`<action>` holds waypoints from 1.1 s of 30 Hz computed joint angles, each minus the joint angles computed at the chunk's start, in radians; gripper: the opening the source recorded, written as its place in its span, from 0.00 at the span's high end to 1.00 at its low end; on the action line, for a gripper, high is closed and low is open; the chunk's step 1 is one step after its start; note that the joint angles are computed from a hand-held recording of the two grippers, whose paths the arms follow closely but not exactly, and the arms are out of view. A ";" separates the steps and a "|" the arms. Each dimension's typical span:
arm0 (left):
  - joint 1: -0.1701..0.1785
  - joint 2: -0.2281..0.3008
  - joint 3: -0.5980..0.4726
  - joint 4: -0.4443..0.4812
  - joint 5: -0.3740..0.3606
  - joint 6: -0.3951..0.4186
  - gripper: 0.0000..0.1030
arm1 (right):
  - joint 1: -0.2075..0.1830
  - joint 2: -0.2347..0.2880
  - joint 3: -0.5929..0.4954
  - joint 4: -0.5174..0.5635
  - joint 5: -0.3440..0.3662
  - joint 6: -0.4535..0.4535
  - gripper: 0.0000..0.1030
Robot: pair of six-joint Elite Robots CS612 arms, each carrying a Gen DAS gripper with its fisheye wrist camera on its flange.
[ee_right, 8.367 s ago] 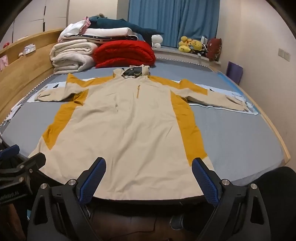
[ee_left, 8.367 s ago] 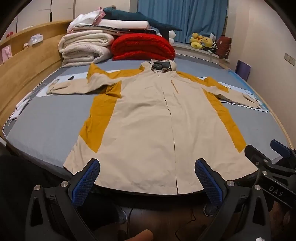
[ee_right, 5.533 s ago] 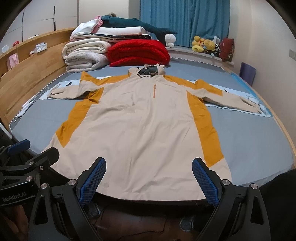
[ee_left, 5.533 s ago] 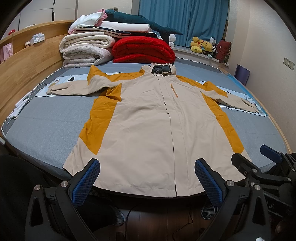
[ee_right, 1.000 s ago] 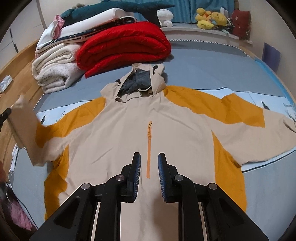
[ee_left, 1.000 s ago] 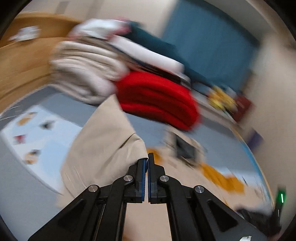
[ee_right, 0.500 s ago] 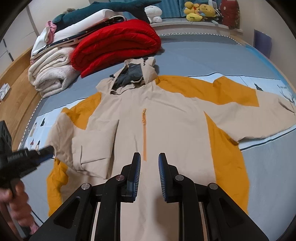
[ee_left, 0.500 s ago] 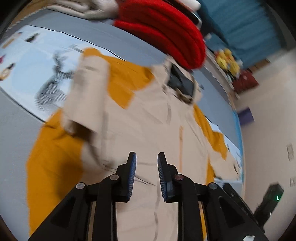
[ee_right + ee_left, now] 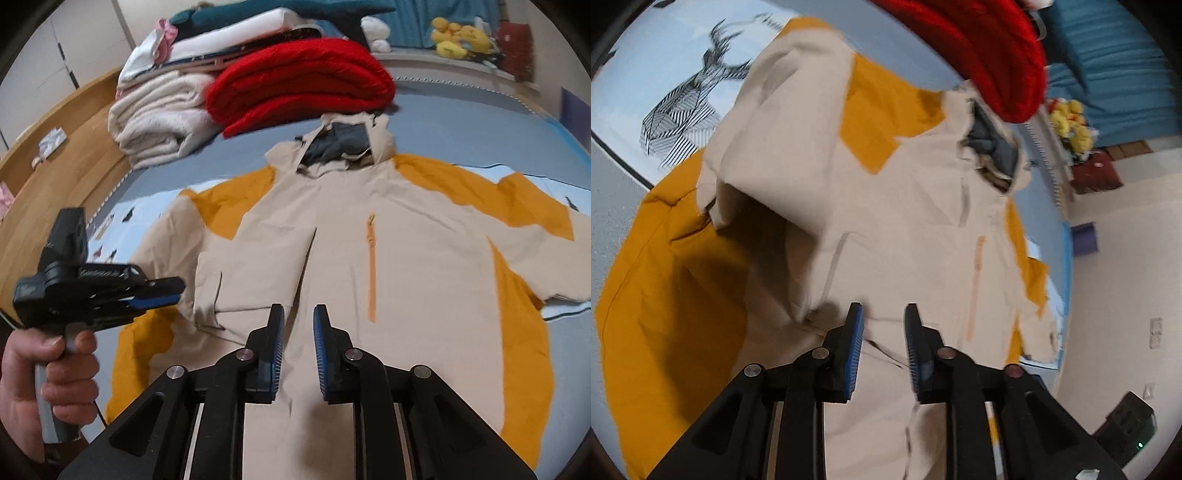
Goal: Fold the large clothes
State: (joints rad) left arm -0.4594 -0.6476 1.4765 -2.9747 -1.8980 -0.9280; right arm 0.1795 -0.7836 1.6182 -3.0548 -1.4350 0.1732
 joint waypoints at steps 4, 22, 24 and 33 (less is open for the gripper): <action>-0.002 0.012 -0.038 0.129 0.042 0.034 0.66 | -0.005 0.023 -0.035 0.042 0.034 -0.008 0.82; 0.002 0.023 -0.068 0.082 0.005 0.082 0.99 | -0.001 0.067 -0.098 0.103 0.073 -0.165 0.64; 0.004 0.026 -0.067 -0.029 -0.064 0.102 0.99 | -0.001 0.065 -0.096 0.099 0.084 -0.177 0.62; -0.010 0.068 -0.108 -0.159 -0.270 0.110 1.00 | 0.008 0.065 -0.085 0.062 0.123 -0.224 0.50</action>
State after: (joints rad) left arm -0.4694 -0.5795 1.3684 -3.1333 -2.1679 -0.8180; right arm 0.1879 -0.7185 1.5331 -2.9931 -1.3116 -0.0508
